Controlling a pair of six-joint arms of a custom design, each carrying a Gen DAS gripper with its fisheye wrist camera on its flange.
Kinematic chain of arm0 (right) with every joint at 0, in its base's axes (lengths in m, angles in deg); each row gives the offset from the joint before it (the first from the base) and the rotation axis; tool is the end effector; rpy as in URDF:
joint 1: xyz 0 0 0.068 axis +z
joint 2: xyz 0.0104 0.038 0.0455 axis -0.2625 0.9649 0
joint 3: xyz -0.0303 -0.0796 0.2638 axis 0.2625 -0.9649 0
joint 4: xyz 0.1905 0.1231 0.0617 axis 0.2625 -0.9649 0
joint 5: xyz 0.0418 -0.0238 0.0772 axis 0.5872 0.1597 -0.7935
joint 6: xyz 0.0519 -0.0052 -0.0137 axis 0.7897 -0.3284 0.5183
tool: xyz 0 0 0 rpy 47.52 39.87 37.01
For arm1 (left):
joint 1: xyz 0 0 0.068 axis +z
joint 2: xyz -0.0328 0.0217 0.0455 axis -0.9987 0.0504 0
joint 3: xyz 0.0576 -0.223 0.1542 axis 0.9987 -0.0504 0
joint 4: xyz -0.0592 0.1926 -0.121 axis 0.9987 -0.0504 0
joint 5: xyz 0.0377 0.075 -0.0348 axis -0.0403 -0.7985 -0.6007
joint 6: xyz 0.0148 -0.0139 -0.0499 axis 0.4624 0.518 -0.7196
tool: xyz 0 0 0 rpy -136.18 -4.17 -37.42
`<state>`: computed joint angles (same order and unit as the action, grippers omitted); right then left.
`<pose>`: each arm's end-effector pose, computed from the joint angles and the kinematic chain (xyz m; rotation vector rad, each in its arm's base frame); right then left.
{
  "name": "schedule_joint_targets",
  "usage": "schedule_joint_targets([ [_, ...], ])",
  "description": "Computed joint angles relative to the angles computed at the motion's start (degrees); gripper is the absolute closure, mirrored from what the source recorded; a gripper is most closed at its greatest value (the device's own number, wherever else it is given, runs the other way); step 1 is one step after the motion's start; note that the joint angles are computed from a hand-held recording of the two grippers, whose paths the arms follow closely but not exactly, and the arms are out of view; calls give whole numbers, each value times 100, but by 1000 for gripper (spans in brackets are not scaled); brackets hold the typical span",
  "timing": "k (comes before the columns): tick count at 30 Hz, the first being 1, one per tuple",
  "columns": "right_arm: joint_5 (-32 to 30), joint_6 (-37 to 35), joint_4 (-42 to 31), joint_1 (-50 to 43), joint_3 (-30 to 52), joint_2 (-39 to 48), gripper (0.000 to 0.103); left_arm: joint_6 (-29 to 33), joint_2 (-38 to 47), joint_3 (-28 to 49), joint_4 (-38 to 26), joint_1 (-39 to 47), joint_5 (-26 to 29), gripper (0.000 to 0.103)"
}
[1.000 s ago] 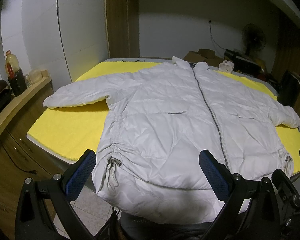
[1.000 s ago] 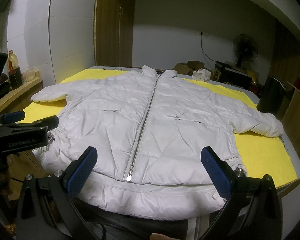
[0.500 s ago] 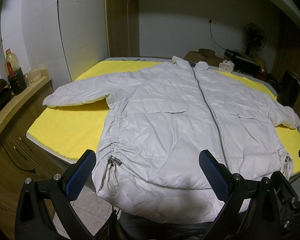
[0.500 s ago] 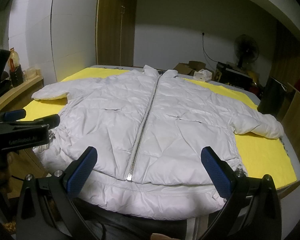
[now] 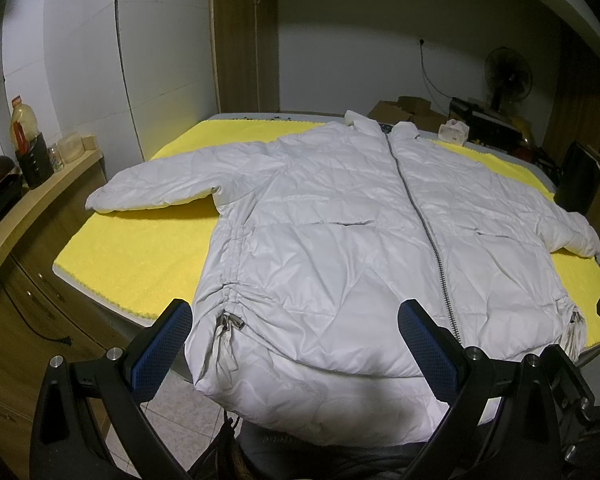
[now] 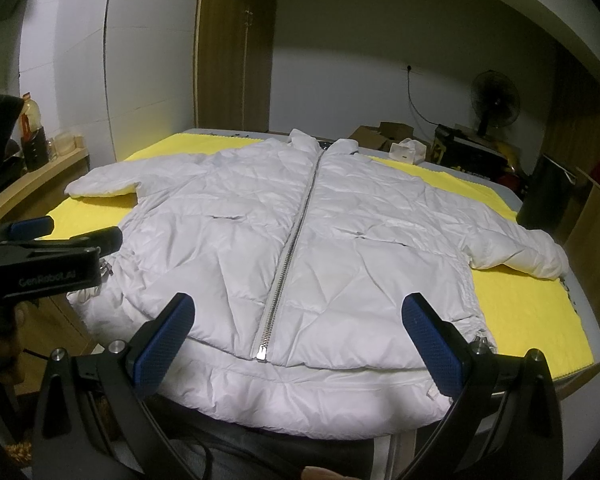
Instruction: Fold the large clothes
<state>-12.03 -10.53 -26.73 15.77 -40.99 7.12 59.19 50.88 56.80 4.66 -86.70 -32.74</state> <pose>0.2451 0.1332 0.1965 -0.2319 2.1670 0.0154 0.2823 0.0064 0.2067 -0.2044 2.2983 0.0833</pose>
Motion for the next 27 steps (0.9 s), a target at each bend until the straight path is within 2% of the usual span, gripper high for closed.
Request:
schedule_joint_targets([
  [15, 103, 43, -44, 137, 57, 71, 0, 6, 50, -29, 12, 8, 38, 0],
  [18, 104, 54, -44, 153, 67, 89, 0, -23, 141, 43, -6, 141, 271, 0],
  [21, 96, 77, -53, 207, 81, 132, 0, -203, 373, 285, -141, 809, 1602, 0],
  [24, -102, 91, 1, 169, 40, 116, 0, -184, 1177, 1149, -824, 1960, 3948, 0],
  [26, -575, 91, 73, 14, 10, 103, 0, -165, 1853, 1870, -1392, 2593, 5236, 0],
  [27, -783, 114, 45, -69, 35, 123, 0, -188, 2354, 2363, -1631, 3044, 6085, 0],
])
